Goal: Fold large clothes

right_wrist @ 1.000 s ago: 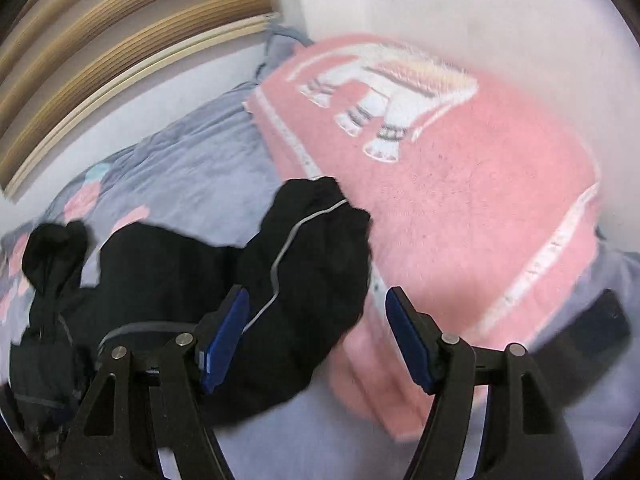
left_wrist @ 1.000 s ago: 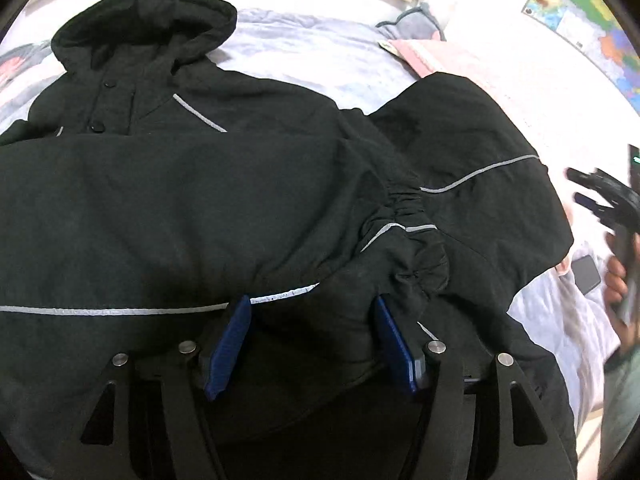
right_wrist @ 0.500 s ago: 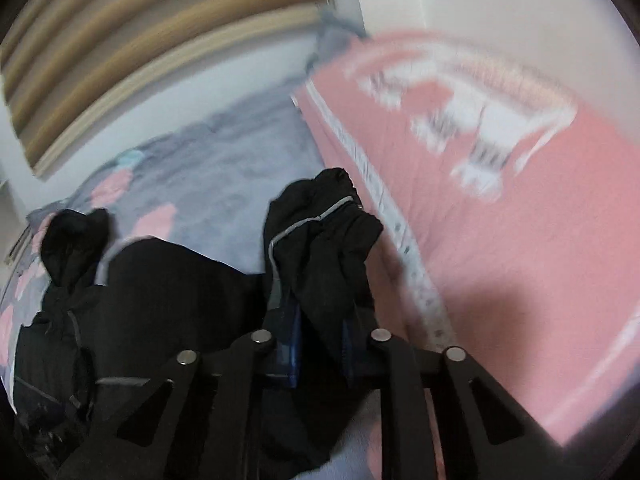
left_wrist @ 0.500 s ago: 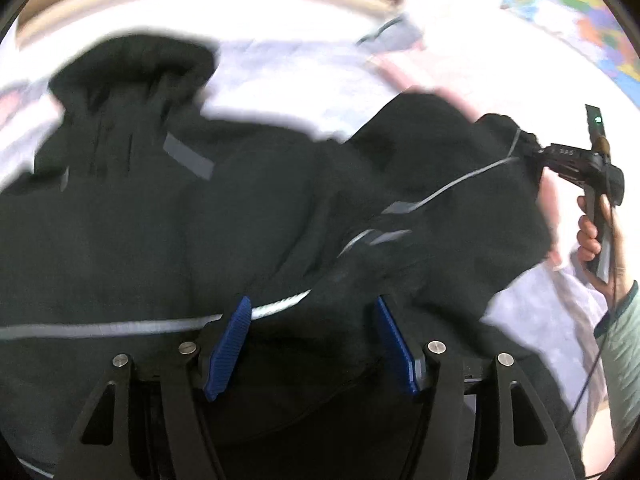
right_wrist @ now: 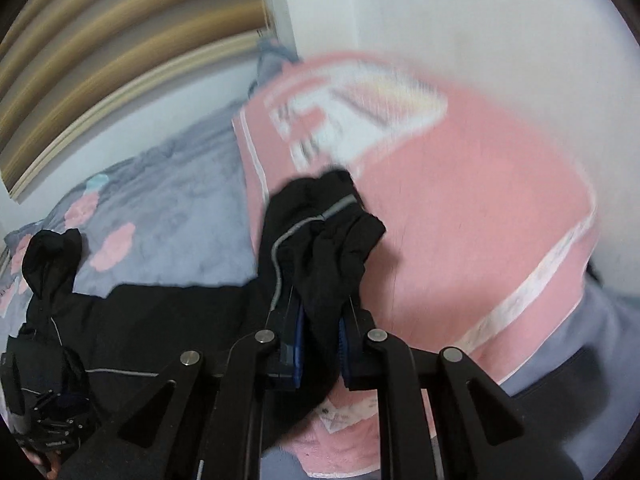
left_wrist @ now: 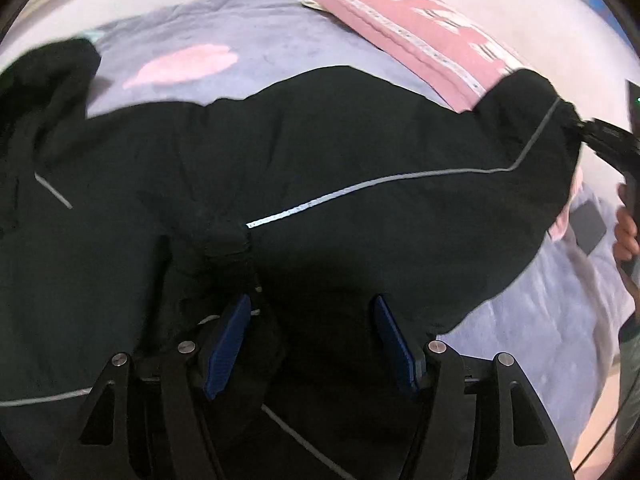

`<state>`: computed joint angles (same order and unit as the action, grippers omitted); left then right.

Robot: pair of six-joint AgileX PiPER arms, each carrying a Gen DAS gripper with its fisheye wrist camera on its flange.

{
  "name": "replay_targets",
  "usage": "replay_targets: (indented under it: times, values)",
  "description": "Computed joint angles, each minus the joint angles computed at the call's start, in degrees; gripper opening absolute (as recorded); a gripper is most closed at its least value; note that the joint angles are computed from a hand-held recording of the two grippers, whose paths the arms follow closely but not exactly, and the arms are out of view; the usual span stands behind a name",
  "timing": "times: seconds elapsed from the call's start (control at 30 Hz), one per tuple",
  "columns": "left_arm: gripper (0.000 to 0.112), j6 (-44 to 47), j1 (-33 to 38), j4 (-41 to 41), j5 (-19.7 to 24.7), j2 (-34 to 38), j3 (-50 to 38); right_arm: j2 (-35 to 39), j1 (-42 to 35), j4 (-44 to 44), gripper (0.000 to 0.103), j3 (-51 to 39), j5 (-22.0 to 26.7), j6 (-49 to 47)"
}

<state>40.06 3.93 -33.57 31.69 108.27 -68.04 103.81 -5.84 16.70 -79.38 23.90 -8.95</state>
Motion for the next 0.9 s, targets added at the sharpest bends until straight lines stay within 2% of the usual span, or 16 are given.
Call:
replay_targets:
  times: [0.13, 0.17, 0.2, 0.27, 0.33, 0.37, 0.4, 0.5, 0.53, 0.67, 0.77, 0.9]
  values:
    - [0.066, 9.18, 3.83, -7.37, 3.86, -3.96, 2.20, 3.50, -1.93, 7.75, 0.029, -2.26, 2.37, -4.22]
    - [0.066, 11.75, 5.93, -10.00, 6.14, -5.31, 2.84, 3.78, -1.92, 8.17, 0.044, -2.42, 2.53, -4.19]
    - [0.066, 13.21, 7.52, -11.59, 8.01, -6.08, 2.98, 4.43, -1.83, 8.19, 0.051, -3.28, 3.23, -3.78]
    - [0.066, 15.05, 10.19, -12.73, 9.49, -8.38, 4.10, 5.13, -1.00, 6.43, 0.051, -4.14, 2.62, -2.50]
    - [0.066, 17.33, 13.12, -13.06, 8.72, -12.01, 6.24, 5.64, 1.32, -1.63, 0.036, -5.67, 2.66, 4.78]
    - [0.066, 17.78, 14.11, -13.05, 8.66, -13.60, 6.91, 4.67, 2.88, -4.71, 0.023, -4.95, 1.77, 6.86]
    - [0.066, 18.22, 15.59, -12.75, 8.71, -14.91, 7.22, 4.08, 4.37, -7.53, 0.020, -4.87, 1.32, 9.19]
    - [0.066, 21.87, 22.71, -13.20, 10.44, -18.11, 7.87, -0.75, 10.72, -16.69, 0.017, -2.24, 0.46, 16.80]
    - [0.066, 23.39, 26.10, -13.63, 12.21, -19.07, 7.72, -1.99, 12.96, -19.44, 0.017, -2.05, 0.89, 19.23]
    - [0.066, 27.00, 35.43, -14.57, 16.29, -21.14, 6.50, -5.02, 24.67, -29.91, 0.017, -4.66, 4.82, 28.81]
    - [0.066, 29.92, 42.95, -15.80, 21.40, -21.95, 5.24, -2.66, 35.70, -35.84, 0.017, -12.24, 11.44, 33.66]
    - [0.066, 34.87, 52.54, -17.66, 27.61, -21.77, 4.20, 4.83, 47.17, -39.10, 0.017, -24.37, 18.58, 36.08]
